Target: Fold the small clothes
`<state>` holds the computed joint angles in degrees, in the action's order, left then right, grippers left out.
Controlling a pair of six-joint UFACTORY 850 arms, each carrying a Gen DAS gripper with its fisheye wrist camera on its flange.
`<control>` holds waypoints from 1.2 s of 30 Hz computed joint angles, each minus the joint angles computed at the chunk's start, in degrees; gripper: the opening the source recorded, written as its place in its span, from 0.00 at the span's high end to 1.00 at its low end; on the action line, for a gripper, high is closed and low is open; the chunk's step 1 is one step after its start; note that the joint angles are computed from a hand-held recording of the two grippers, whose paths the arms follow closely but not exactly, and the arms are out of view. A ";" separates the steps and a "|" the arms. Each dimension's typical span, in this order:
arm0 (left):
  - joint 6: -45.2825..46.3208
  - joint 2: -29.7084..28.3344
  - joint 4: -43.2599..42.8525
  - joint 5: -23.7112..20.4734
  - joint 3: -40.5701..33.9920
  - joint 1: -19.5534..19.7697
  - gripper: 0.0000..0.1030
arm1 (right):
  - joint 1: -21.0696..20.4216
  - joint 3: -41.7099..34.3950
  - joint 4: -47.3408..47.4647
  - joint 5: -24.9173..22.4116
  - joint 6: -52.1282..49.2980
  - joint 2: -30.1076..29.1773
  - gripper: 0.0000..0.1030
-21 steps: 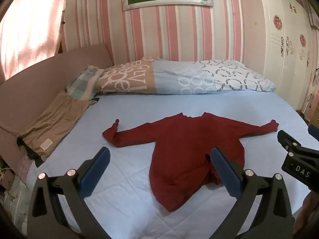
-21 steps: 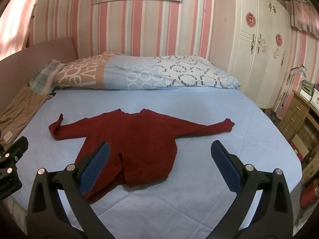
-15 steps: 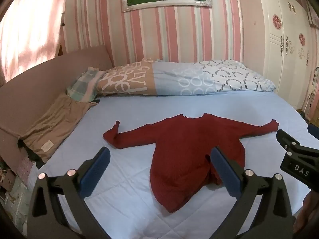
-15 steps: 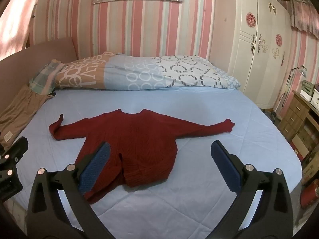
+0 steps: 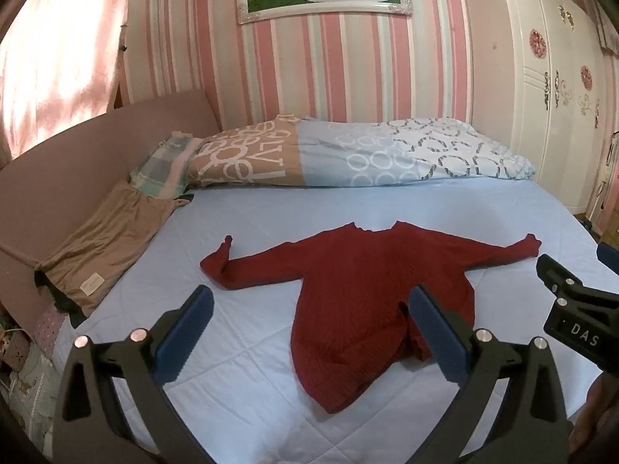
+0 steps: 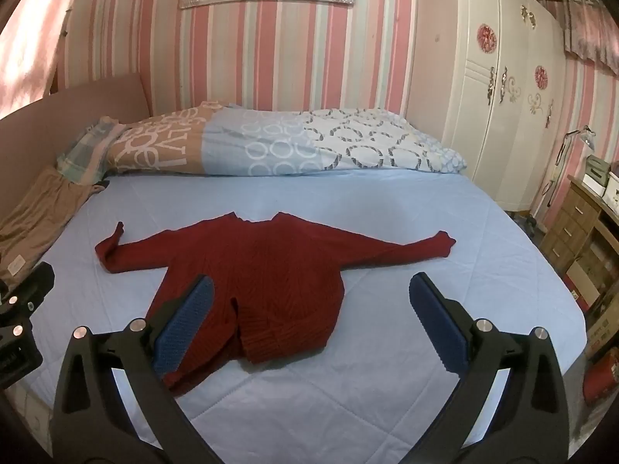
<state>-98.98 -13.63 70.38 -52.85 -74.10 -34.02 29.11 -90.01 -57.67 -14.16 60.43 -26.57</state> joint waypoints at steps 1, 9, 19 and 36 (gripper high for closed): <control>0.07 -0.04 0.00 0.00 -0.05 0.03 0.02 | 0.03 0.00 -0.14 -0.04 0.11 0.03 0.03; 1.03 0.31 -0.72 -0.12 -0.42 -0.07 0.02 | 0.09 0.33 0.13 0.00 -0.01 0.35 0.03; 1.56 0.18 -1.03 -0.02 -0.93 -0.15 0.02 | 0.16 0.37 -1.08 -0.04 1.15 0.27 0.03; 1.09 0.32 -0.77 0.31 -0.51 -0.08 0.02 | 0.42 0.03 0.59 -0.43 -0.25 0.27 0.03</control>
